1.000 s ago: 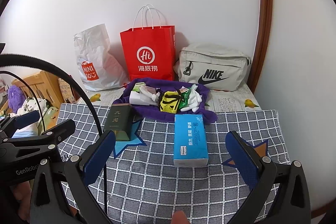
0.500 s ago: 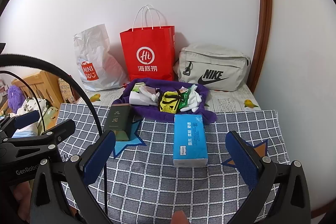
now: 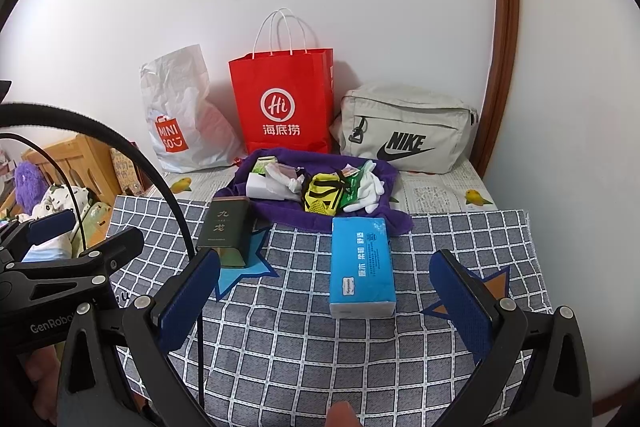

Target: Organize soft objects

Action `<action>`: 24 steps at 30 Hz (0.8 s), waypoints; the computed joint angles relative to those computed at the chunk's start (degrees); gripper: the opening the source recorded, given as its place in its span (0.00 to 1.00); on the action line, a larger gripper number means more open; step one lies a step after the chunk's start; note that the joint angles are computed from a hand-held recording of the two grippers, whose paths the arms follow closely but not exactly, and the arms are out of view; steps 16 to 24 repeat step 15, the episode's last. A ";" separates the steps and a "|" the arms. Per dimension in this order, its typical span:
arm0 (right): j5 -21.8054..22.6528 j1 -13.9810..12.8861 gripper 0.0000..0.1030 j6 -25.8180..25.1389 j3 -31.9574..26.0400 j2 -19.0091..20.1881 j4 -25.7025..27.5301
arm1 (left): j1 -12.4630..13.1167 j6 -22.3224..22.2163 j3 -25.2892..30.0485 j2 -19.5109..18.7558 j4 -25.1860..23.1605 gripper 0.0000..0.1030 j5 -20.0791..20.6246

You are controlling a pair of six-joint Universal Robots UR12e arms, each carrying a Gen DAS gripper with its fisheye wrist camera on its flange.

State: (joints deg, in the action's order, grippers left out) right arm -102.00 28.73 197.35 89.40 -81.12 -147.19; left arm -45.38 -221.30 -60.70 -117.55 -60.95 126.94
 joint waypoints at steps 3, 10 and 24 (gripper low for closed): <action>-0.03 0.01 1.00 -0.01 0.00 0.00 -0.01 | 0.02 0.05 -0.09 0.06 0.06 0.95 -0.04; -0.13 0.04 1.00 -0.01 -0.05 0.03 0.04 | -0.01 0.09 0.05 -0.01 -0.04 0.95 -0.01; -0.26 0.16 1.00 0.10 -0.17 0.11 0.23 | -0.07 0.41 -0.10 -0.02 0.44 0.95 0.48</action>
